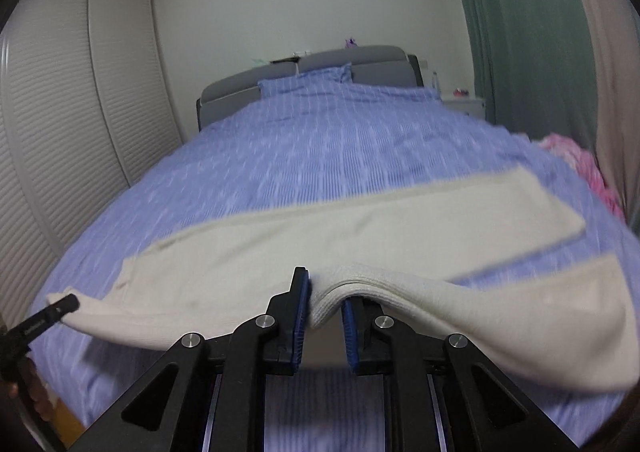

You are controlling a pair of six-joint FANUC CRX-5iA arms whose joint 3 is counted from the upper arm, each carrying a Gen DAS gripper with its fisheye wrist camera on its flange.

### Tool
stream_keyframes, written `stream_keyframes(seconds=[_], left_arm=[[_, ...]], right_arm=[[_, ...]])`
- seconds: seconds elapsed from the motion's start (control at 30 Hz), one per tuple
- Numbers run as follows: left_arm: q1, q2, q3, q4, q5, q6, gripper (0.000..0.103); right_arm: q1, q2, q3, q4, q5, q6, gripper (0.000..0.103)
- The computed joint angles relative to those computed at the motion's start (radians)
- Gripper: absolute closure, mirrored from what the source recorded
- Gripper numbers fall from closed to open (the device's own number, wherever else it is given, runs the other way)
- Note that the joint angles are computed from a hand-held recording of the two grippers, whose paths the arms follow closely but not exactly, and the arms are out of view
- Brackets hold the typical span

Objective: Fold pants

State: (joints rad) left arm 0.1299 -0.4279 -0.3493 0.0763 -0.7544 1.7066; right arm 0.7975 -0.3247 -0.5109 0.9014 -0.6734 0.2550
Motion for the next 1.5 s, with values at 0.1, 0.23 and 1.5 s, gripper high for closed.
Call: stream_keyframes(seconds=[0.1, 0.23, 1.5], left_arm=[[-0.010, 0.120, 0.121, -0.026, -0.015, 0.018, 0.089], [-0.014, 0.284, 0.280, -0.045, -0.052, 0.038, 0.089], [-0.076, 0.980, 1.246, -0.141, -0.774, -0.012, 0.018]], right_arm=[[-0.070, 0.110, 0.141, -0.128, 0.027, 0.146, 0.086], [-0.129, 0.258, 0.311, -0.225, 0.020, 0.282, 0.086], [-0.314, 1.096, 1.633, -0.920, -0.887, 0.883, 0.063]])
